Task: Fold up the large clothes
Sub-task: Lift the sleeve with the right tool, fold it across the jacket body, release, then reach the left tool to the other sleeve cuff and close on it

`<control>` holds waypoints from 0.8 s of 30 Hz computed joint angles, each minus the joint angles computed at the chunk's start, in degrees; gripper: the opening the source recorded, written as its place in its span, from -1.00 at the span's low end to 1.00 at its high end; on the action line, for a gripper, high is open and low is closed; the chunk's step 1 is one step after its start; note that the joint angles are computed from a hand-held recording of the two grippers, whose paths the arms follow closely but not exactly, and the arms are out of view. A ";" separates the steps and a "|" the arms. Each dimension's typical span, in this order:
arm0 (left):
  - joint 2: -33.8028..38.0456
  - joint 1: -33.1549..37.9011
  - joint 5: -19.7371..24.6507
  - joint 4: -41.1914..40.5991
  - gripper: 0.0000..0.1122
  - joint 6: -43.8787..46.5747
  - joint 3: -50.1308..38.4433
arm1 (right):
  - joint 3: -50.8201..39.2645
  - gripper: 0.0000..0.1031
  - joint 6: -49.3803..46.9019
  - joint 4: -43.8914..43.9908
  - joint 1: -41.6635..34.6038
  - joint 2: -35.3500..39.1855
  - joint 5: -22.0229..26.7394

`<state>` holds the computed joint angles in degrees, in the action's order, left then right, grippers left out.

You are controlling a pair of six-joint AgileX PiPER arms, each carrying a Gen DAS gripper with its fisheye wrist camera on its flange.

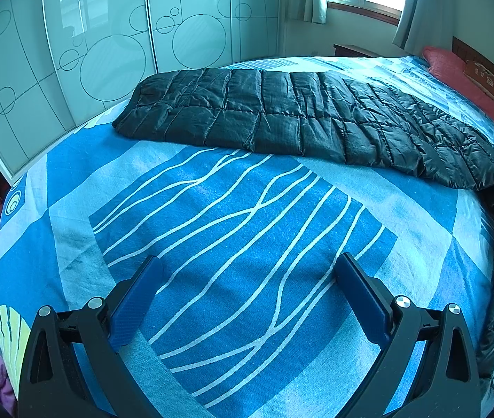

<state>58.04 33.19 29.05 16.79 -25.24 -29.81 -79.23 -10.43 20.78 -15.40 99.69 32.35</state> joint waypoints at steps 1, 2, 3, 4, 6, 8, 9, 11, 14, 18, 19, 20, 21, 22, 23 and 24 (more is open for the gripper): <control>0.00 0.25 -0.10 -0.39 0.77 0.48 0.03 | 4.03 -0.25 -2.29 2.56 0.37 -2.66 -1.65; 0.01 -0.13 -0.04 0.19 0.77 -0.29 0.05 | 6.65 -0.25 -3.39 3.82 1.00 -4.30 -2.74; -0.02 -0.41 0.09 0.77 0.77 -0.92 0.06 | 8.19 -0.25 -3.95 4.30 1.56 -5.08 -3.09; 0.02 -0.32 0.07 0.63 0.77 -0.72 0.03 | 9.22 -0.25 -4.02 4.31 2.53 -5.32 -3.47; -0.04 0.16 -0.06 -0.23 0.77 0.30 0.05 | 11.72 -0.15 -0.23 -0.66 5.22 -5.72 -5.75; -0.04 -0.06 0.05 0.04 0.77 -0.09 0.00 | 13.18 0.00 5.77 -8.06 7.70 -5.11 -8.56; -0.07 0.10 -0.03 -0.21 0.76 0.22 0.05 | 13.46 0.08 7.16 -9.81 8.22 -4.90 -9.08; -0.05 0.05 -0.01 -0.25 0.77 0.19 0.00 | 13.64 0.20 9.76 -13.30 9.33 -4.59 -9.93; 0.00 -0.32 0.06 0.43 0.76 -0.63 -0.01 | 14.82 0.28 19.39 -24.17 11.91 -4.10 -11.53; 0.02 0.06 0.08 -0.39 0.77 0.31 -0.07 | 15.05 0.29 28.29 -34.25 13.57 -2.64 -12.71; 0.09 -0.05 0.24 -0.26 0.77 0.17 -0.17 | 15.07 0.29 31.10 -37.34 14.13 -2.43 -12.62; 0.10 -0.03 0.33 -0.39 0.77 0.31 -0.20 | 15.25 0.30 32.78 -39.16 14.46 -2.44 -12.66; 0.24 -0.02 0.50 -0.61 0.77 0.51 -0.37 | 15.42 0.30 33.12 -39.56 14.46 -2.48 -12.86; 0.47 0.42 0.76 -1.71 0.77 1.76 -0.69 | 15.46 0.30 32.26 -38.75 14.21 -2.49 -13.08; 0.63 0.92 0.93 -2.98 0.76 3.09 -0.97 | 15.58 0.30 30.95 -37.30 13.89 -2.58 -13.35; 0.93 1.22 1.07 -3.71 0.76 3.91 -1.30 | 15.76 0.30 29.65 -35.89 13.59 -2.70 -13.66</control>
